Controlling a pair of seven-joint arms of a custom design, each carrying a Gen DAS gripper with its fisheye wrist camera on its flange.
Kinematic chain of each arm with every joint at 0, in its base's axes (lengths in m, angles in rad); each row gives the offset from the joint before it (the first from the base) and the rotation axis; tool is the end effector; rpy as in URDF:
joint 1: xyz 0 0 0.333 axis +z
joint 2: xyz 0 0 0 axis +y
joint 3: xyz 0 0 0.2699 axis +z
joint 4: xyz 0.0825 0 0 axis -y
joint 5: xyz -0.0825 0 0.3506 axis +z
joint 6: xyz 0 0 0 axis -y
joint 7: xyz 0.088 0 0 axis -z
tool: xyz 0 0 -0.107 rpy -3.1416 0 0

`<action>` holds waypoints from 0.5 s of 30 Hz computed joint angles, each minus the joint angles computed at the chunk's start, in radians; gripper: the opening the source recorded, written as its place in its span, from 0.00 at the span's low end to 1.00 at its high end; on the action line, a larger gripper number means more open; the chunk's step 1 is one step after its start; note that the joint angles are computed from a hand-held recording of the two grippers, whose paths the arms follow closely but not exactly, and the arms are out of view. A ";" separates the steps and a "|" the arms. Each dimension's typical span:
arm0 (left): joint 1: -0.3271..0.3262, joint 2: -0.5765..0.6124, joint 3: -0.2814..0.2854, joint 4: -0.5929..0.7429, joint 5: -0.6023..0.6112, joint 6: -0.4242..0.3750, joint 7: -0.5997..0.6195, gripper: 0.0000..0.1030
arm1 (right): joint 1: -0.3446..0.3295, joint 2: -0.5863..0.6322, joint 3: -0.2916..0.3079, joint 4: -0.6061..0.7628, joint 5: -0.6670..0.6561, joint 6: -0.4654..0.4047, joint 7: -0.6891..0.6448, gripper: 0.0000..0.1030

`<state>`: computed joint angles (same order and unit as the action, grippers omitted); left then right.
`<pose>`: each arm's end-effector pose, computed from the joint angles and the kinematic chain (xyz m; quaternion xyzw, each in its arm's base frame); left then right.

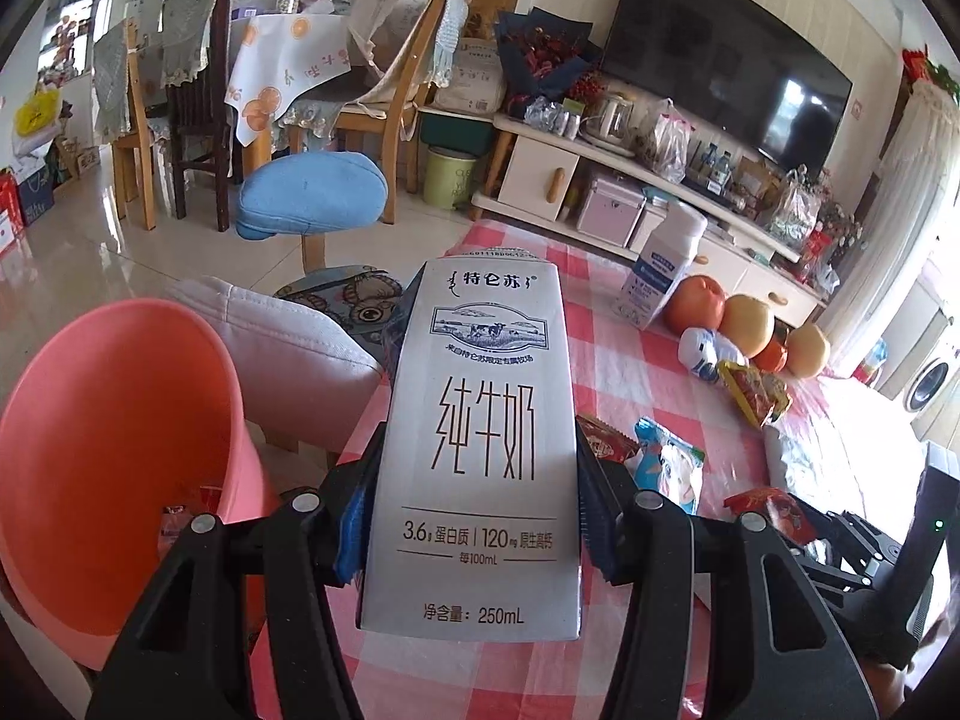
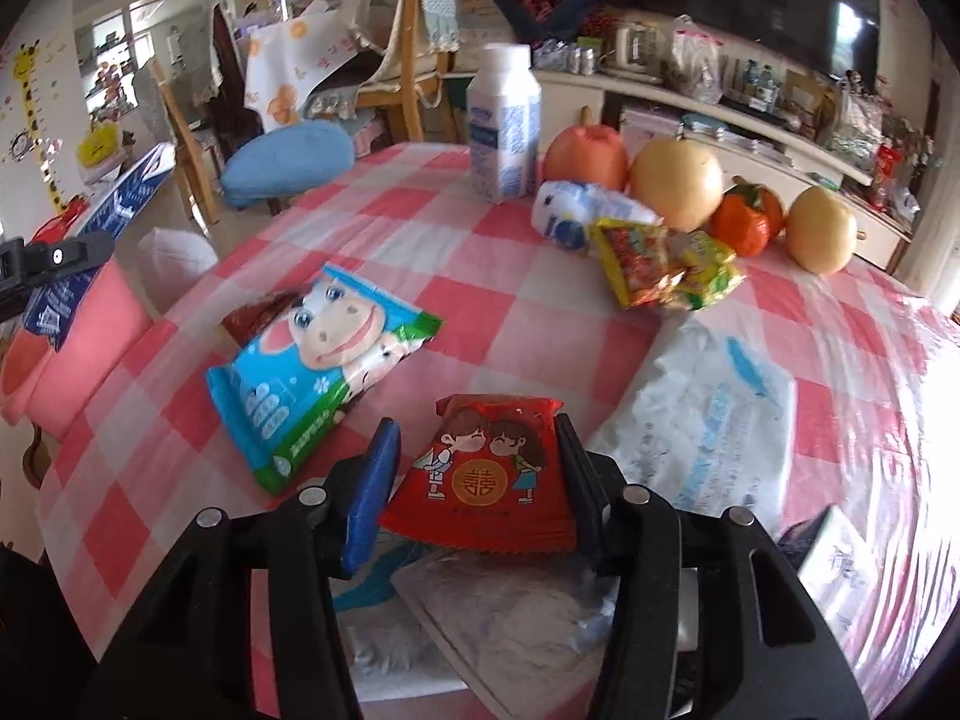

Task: Collect trash
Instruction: 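Carry both items over the pink bucket and open both grippers to drop them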

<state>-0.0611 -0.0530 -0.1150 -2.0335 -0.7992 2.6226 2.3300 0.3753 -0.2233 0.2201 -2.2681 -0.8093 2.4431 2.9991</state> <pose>0.5485 -0.0816 0.5033 -0.5193 0.7504 -0.3908 0.1205 0.4074 0.2791 0.4611 -0.5540 0.7448 -0.2822 0.2422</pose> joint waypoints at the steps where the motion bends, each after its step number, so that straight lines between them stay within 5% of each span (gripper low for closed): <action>1: 0.002 0.000 0.003 0.003 -0.003 -0.003 -0.002 0.55 | 0.001 -0.009 0.001 0.003 0.002 -0.010 0.003 0.35; 10: 0.023 0.000 0.016 0.019 -0.028 -0.021 -0.003 0.55 | 0.016 -0.015 0.030 0.083 -0.006 -0.080 -0.005 0.34; 15: 0.044 -0.003 0.032 0.034 -0.068 -0.030 -0.010 0.55 | 0.044 0.075 0.039 0.241 -0.047 -0.069 -0.050 0.34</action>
